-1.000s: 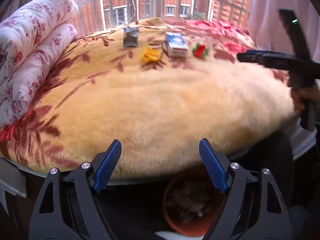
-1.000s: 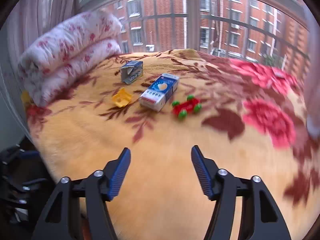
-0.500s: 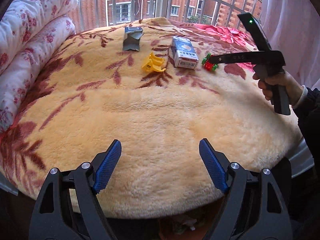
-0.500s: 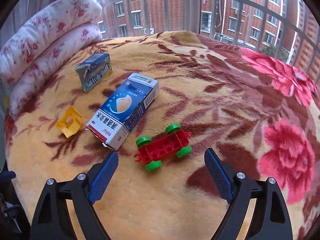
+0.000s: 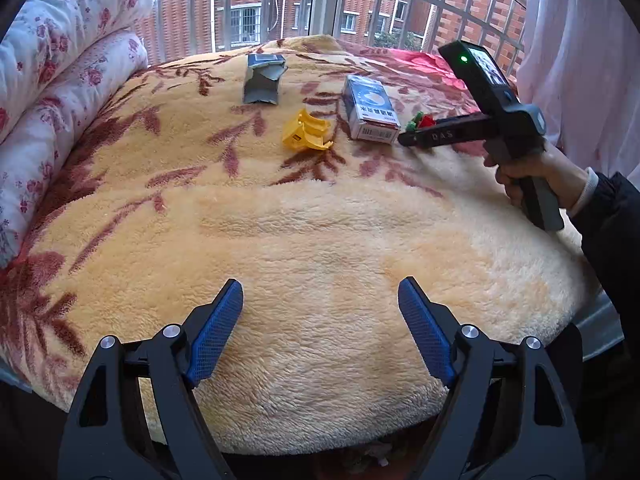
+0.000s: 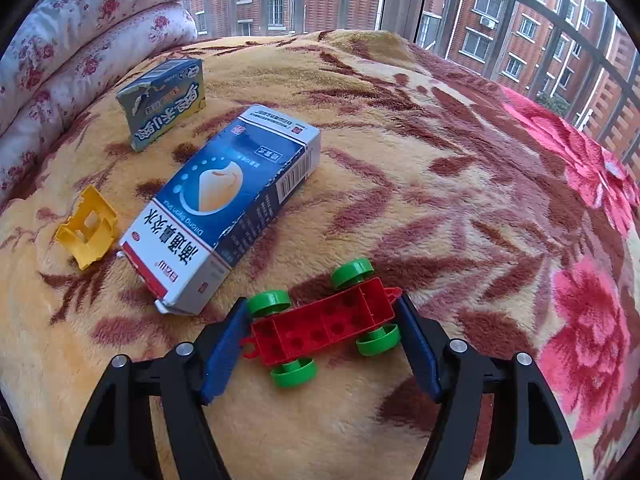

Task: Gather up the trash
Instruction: 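Return to the bed and grasp the red-green toy car with the right gripper, then grasp the yellow plastic piece with the left gripper while the right gripper holds the toy car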

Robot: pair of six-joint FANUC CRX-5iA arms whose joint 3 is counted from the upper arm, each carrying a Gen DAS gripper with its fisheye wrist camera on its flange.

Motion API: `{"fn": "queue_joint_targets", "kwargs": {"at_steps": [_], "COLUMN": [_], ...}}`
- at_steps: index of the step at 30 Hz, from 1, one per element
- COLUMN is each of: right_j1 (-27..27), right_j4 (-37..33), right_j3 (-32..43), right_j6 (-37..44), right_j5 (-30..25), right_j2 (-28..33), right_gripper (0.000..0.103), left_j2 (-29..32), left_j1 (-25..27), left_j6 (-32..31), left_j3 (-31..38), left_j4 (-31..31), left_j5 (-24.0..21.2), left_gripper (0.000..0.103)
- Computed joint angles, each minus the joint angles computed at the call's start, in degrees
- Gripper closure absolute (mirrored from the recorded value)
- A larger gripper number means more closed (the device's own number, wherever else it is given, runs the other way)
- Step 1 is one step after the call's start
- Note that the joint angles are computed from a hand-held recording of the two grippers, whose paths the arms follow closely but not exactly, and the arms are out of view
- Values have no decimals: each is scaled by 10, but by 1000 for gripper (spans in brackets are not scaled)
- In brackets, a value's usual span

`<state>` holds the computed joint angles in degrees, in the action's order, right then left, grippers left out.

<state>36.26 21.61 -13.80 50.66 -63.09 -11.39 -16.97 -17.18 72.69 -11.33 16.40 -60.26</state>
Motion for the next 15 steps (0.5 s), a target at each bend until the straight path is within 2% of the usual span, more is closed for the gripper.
{"fn": "queue_joint_targets", "kwargs": {"at_steps": [7, 15], "right_j1": [22, 78], "right_j4": [17, 48], "right_j3": [-29, -75], "right_j6": [-38, -117], "right_j5": [-1, -17], "right_j2": [-46, -125], "right_gripper": [34, 34], "left_j2": [21, 74], "left_j1": [0, -41], "left_j6": [7, 56], "left_j3": [17, 84], "left_j4": [10, -72], "left_j5": [3, 21], "left_gripper": [25, 25]}}
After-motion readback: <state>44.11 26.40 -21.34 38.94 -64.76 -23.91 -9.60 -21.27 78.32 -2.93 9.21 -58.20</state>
